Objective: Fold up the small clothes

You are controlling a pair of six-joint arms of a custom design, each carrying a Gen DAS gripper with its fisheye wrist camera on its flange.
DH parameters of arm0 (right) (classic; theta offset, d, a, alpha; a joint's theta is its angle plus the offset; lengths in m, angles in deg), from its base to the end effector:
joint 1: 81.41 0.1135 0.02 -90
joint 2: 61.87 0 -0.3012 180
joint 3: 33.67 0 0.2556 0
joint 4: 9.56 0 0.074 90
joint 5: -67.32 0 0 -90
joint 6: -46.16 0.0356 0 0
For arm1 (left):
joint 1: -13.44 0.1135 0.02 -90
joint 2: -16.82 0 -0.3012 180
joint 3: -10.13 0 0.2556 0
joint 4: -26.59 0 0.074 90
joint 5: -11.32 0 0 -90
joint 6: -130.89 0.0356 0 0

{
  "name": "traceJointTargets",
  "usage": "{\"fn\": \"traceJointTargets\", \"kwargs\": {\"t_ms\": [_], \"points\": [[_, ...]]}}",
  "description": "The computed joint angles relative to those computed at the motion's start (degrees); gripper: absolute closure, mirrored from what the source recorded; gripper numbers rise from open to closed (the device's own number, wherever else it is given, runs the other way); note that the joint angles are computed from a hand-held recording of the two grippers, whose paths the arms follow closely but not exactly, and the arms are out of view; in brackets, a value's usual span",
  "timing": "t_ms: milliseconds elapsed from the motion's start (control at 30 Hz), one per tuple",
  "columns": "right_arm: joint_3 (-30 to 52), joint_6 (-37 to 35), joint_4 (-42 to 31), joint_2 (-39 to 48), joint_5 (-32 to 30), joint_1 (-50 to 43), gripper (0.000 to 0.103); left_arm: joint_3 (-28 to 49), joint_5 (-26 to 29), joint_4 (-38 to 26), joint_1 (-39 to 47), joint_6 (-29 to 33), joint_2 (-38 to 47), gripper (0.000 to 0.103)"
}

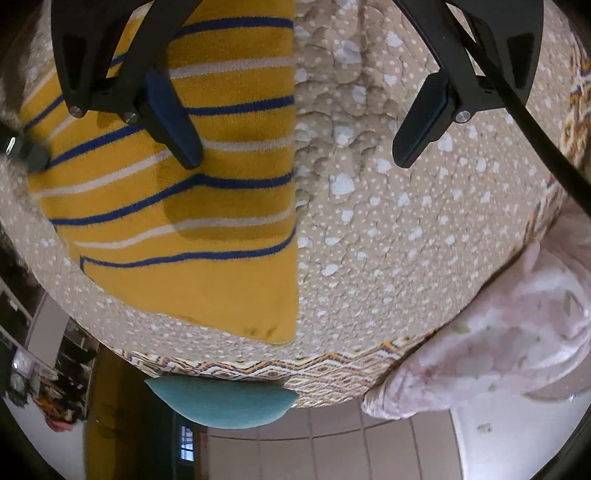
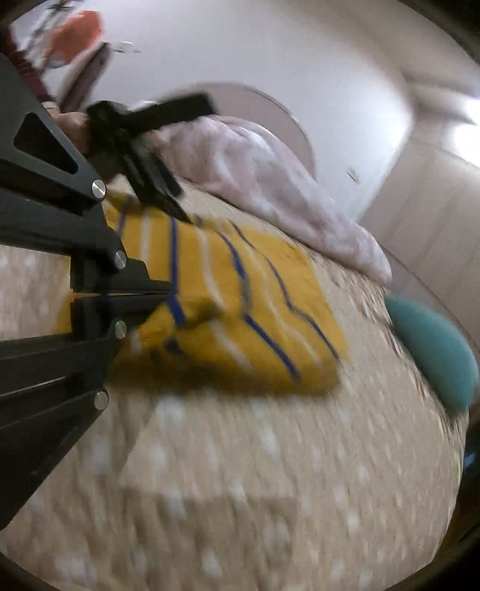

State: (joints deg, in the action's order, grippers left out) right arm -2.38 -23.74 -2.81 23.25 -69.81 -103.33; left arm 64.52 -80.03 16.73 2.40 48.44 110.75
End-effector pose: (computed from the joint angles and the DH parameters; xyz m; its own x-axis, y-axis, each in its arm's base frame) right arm 0.2065 -0.0550 0.1353 -0.7098 0.5377 -0.4551 0.0372 0.6737 0.7380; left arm 0.3035 -0.0584 0.1681 -0.7156 0.2734 -0.6428 0.2728 0.9565 0.1032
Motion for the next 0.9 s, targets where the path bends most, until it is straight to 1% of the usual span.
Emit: {"fn": "traceJointTargets", "kwargs": {"t_ms": [33, 67, 100, 133, 167, 233, 267, 300, 333, 367, 400, 433, 467, 500, 533, 567, 600, 633, 700, 733, 767, 800, 833, 900], "points": [[-0.3, -0.9, -1.9, -3.2, 2.6, -1.6, 0.103, -0.3, -0.6, 0.6, -0.3, 0.2, -0.1, 0.000], [-0.8, -1.1, -2.6, -6.0, 5.1, -2.4, 0.091, -0.8, -1.7, 1.5, -0.8, 0.3, -0.2, 0.000], [-1.4, -1.0, -1.8, -8.2, 5.1, -3.7, 0.089, -1.2, -2.0, 2.2, -0.9, 0.4, -0.4, 0.000], [-1.9, 0.5, 1.0, -8.2, 1.8, -5.1, 0.088, -1.5, -2.2, 2.6, -1.0, 0.4, -0.5, 0.000], [-2.4, 3.6, 5.1, -7.6, -2.1, -6.0, 0.088, -1.8, -2.2, 3.2, -0.9, 0.5, -0.6, 0.000], [-2.2, 8.4, 12.5, -5.7, -4.0, -2.6, 0.086, -1.8, -2.0, 3.4, -0.7, 0.6, -0.5, 0.000], [-1.7, 9.1, 14.1, -4.3, -4.3, -0.7, 0.086, -1.8, -2.0, 3.3, -0.6, 0.5, -0.5, 0.000], [-0.7, 10.1, 16.3, -1.0, -5.6, 1.7, 0.085, -1.5, -2.2, 2.7, -0.7, 0.2, -0.4, 0.000], [0.8, 9.9, 16.7, 2.9, -8.2, 2.8, 0.081, -1.2, -2.5, 2.2, -0.9, -0.1, -0.4, 0.000], [2.3, 9.3, 15.5, 6.4, -8.1, 4.4, 0.080, -1.0, -2.9, 1.9, -1.1, -0.2, -0.5, 0.000], [3.2, 8.3, 13.0, 8.8, -4.1, 5.4, 0.081, -1.0, -3.3, 1.7, -1.3, -0.3, -0.5, 0.000], [3.4, 8.7, 13.7, 11.0, -3.1, 5.1, 0.101, -0.9, -3.4, 1.4, -1.5, -0.3, -0.6, 0.000], [3.2, 10.2, 15.8, 13.5, -4.5, 3.2, 0.103, -0.5, -4.0, 0.7, -1.9, -0.3, -0.7, 0.000], [2.8, 11.7, 16.7, 14.3, -5.8, 0.9, 0.103, 0.2, -4.2, -0.5, -2.2, -0.1, -0.9, 0.000], [2.7, 11.6, 15.2, 13.0, -4.6, -0.4, 0.103, 1.2, -4.3, -2.3, -2.4, 0.1, -1.2, 0.000], [2.7, 9.5, 11.2, 9.8, 0.1, -1.0, 0.101, 2.5, -4.2, -4.6, -2.5, 0.4, -1.7, 0.001], [3.1, 6.7, 5.6, 6.3, 6.6, -0.9, 0.088, 3.6, -3.1, -6.5, -2.6, 0.3, -2.5, 0.001], [3.2, 5.8, 3.5, 5.2, 9.6, -1.2, 0.074, 4.5, -1.4, -7.8, -2.7, 0.0, -3.6, 0.001], [1.8, 9.5, 8.3, 8.3, 1.2, -5.5, 0.073, 6.8, -1.1, -9.9, -4.4, -0.7, -4.2, 0.001], [1.6, 10.4, 8.9, 8.4, 0.2, -6.5, 0.073, 8.1, -1.9, -10.7, -5.8, -1.1, -3.7, 0.001], [1.0, 10.6, 8.8, 7.3, 0.5, -6.8, 0.073, 9.4, -2.9, -11.5, -7.2, -1.5, -2.8, 0.001], [1.1, 9.0, 6.7, 5.8, 0.6, -8.0, 0.073, 11.5, -4.1, -12.5, -9.1, -2.1, -1.0, 0.001], [0.9, 8.0, 5.0, 3.6, 1.4, -8.3, 0.071, 12.7, -4.6, -13.0, -10.3, -2.5, 0.3, 0.001], [0.8, 4.5, 0.5, 0.6, -0.8, -11.8, 0.064, 16.1, -7.3, -14.5, -13.9, -1.6, 5.1, 0.001]]}}
